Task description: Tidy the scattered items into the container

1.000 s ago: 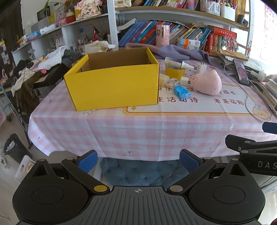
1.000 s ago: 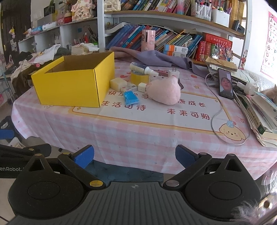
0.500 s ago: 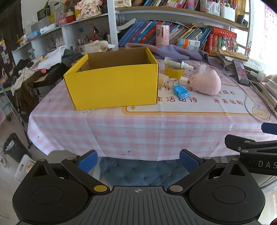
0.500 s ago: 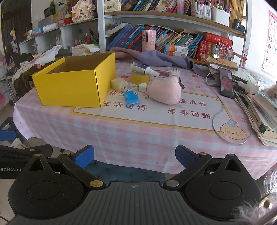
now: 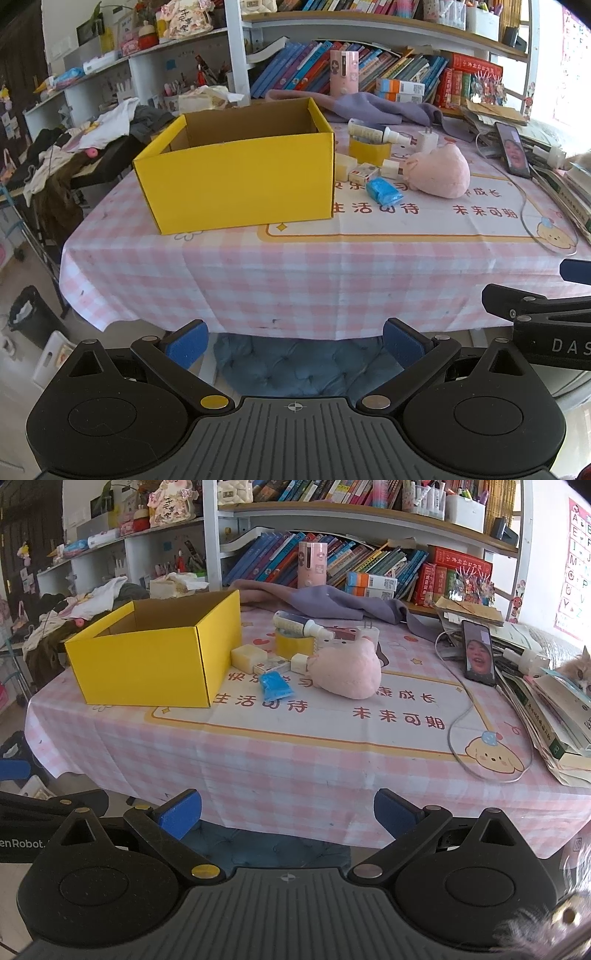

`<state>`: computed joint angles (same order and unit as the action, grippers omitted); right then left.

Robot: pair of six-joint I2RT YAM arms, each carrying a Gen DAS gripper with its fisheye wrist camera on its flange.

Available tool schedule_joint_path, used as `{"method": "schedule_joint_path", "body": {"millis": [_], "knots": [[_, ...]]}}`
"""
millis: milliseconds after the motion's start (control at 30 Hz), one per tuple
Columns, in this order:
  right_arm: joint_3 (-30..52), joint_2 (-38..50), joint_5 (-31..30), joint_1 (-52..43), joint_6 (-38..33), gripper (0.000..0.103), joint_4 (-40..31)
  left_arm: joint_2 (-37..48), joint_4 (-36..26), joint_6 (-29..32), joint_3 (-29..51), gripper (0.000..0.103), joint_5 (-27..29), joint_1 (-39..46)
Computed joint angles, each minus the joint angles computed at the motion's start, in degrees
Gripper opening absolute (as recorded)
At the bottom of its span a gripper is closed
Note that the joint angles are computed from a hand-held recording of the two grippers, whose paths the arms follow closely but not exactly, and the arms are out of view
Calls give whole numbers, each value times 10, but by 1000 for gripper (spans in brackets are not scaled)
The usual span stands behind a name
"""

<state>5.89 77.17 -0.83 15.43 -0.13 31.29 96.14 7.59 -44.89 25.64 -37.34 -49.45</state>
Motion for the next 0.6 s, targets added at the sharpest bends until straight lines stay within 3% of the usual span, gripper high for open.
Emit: {"method": "schedule_joint_path", "body": {"millis": [600], "knots": [[10, -1, 10, 8, -4, 101, -16, 6, 12, 9, -1, 102, 11, 10]]}}
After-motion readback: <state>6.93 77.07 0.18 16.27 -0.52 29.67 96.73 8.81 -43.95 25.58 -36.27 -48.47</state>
